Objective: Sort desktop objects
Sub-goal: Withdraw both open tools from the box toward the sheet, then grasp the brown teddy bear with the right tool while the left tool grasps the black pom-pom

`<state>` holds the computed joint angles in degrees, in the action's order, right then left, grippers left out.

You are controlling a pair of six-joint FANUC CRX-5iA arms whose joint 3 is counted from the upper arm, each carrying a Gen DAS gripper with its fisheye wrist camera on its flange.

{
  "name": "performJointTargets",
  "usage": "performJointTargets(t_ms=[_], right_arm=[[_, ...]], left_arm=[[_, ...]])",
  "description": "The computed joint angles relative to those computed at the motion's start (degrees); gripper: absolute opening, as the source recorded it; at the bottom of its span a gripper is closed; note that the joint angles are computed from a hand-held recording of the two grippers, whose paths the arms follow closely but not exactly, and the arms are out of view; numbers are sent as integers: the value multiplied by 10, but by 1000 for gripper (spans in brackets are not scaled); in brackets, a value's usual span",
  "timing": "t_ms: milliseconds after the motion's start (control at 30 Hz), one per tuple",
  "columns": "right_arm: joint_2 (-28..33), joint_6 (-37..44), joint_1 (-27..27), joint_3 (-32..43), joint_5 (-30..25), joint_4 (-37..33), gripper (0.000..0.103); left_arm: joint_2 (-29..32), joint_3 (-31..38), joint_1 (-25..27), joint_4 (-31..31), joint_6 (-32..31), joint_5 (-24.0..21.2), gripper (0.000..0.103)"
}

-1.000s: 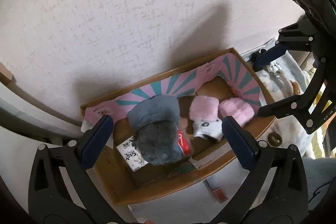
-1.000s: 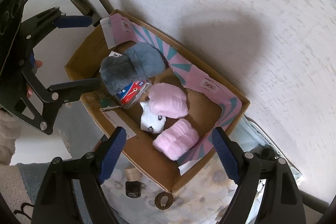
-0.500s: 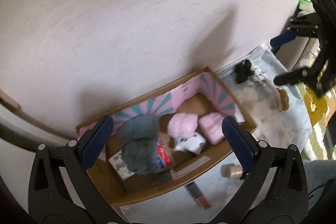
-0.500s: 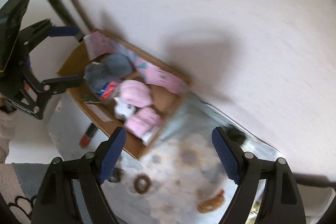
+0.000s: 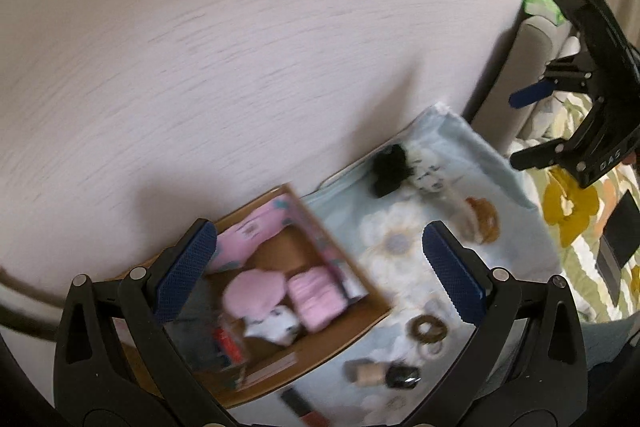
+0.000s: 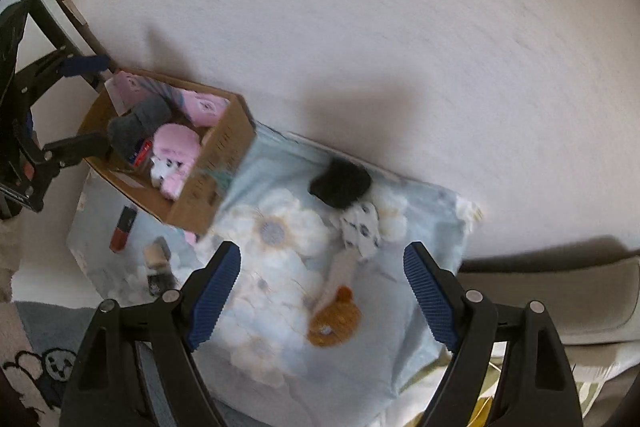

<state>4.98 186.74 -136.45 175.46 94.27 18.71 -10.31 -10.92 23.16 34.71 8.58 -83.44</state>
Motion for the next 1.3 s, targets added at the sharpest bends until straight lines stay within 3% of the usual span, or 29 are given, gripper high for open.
performJointTargets(t_ms=[233,433,633,733,1000,1300], right_arm=[[8,-90,60,23,7,17,81],[-4,-126,95,43,-2,13,81],[-2,-215,122,103,-80,13,81],[-10,-233,123,126,-112,4,81],[-26,-262,134,159,-164,11,81],[-55,-263,122,156,-159,31,81]], left_arm=[[-23,-22,-74,-15,59,23,103],[-11,-31,-161,-47,193,63,103],[26,-36,-243,-114,344,140,101],[50,-39,-259,-124,396,148,99],[87,-65,-290,-137,506,235,97],[108,-83,-318,-161,554,293,74]])
